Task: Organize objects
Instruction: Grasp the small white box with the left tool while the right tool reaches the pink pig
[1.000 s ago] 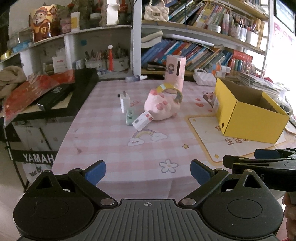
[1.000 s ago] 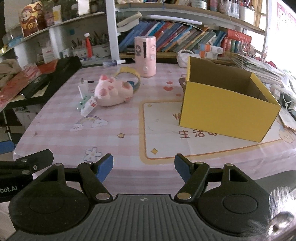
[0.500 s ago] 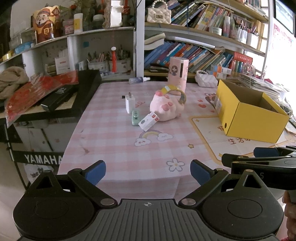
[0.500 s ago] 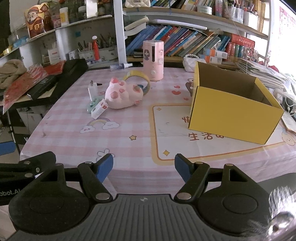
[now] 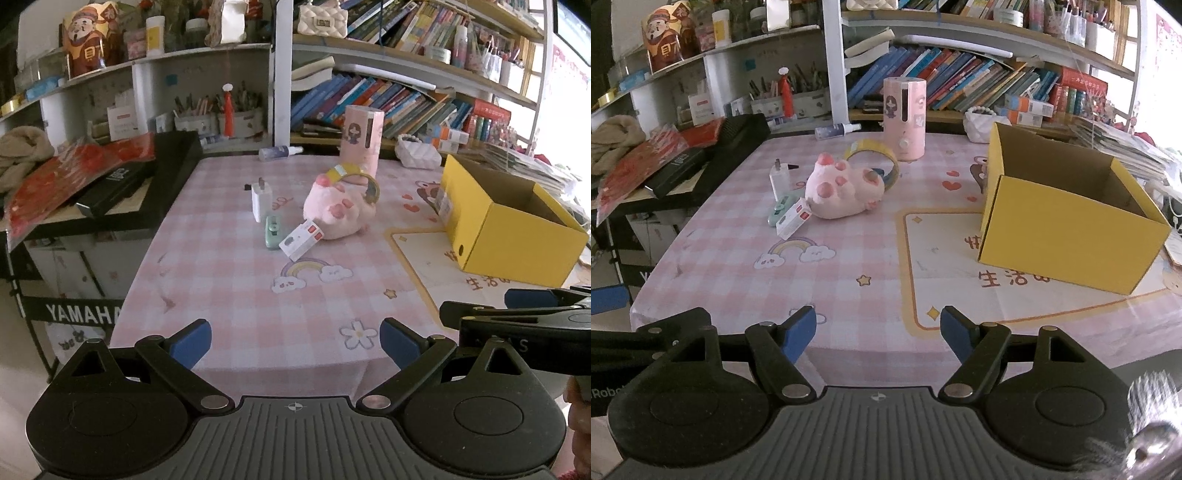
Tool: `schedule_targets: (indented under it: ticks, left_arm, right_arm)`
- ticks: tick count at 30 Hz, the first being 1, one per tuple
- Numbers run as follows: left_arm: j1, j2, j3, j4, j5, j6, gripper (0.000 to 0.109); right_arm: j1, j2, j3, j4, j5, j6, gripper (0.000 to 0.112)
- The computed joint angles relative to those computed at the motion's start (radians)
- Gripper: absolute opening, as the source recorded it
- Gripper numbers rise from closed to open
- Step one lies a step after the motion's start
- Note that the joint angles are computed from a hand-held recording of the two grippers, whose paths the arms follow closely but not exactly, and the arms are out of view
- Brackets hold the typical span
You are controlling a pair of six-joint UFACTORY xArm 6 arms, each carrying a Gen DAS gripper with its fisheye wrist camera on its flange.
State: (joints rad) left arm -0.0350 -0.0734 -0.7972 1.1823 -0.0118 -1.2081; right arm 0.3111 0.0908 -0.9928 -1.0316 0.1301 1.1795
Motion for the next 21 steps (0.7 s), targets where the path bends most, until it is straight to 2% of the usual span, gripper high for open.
schedule_targets:
  ticks: [4, 6, 11, 14, 17, 19, 21]
  left_arm:
    - [0.000, 0.051, -0.052, -0.006, 0.011, 0.001, 0.098]
    - [-0.003, 0.080, -0.074, -0.049, 0.012, 0.036, 0.097]
    - [-0.007, 0.154, -0.144, -0.122, 0.014, 0.096, 0.097]
    - [-0.012, 0.207, -0.199, -0.169, 0.024, 0.128, 0.093]
    - [-0.020, 0.259, -0.255, -0.219, 0.042, 0.166, 0.085]
    - [-0.026, 0.290, -0.291, -0.223, 0.060, 0.168, 0.075]
    - [-0.036, 0.324, -0.326, -0.283, 0.084, 0.222, 0.066]
  right_arm:
    - [-0.002, 0.052, -0.049, 0.097, -0.004, -0.099, 0.073]
    - [-0.003, 0.081, -0.076, 0.150, -0.008, -0.160, 0.073]
    - [-0.006, 0.165, -0.163, 0.335, -0.015, -0.353, 0.073]
    - [-0.006, 0.219, -0.222, 0.474, -0.026, -0.498, 0.073]
    - [-0.004, 0.272, -0.284, 0.619, -0.031, -0.647, 0.075]
    - [0.000, 0.310, -0.329, 0.731, -0.029, -0.754, 0.076]
    - [0.004, 0.344, -0.372, 0.847, -0.026, -0.863, 0.078]
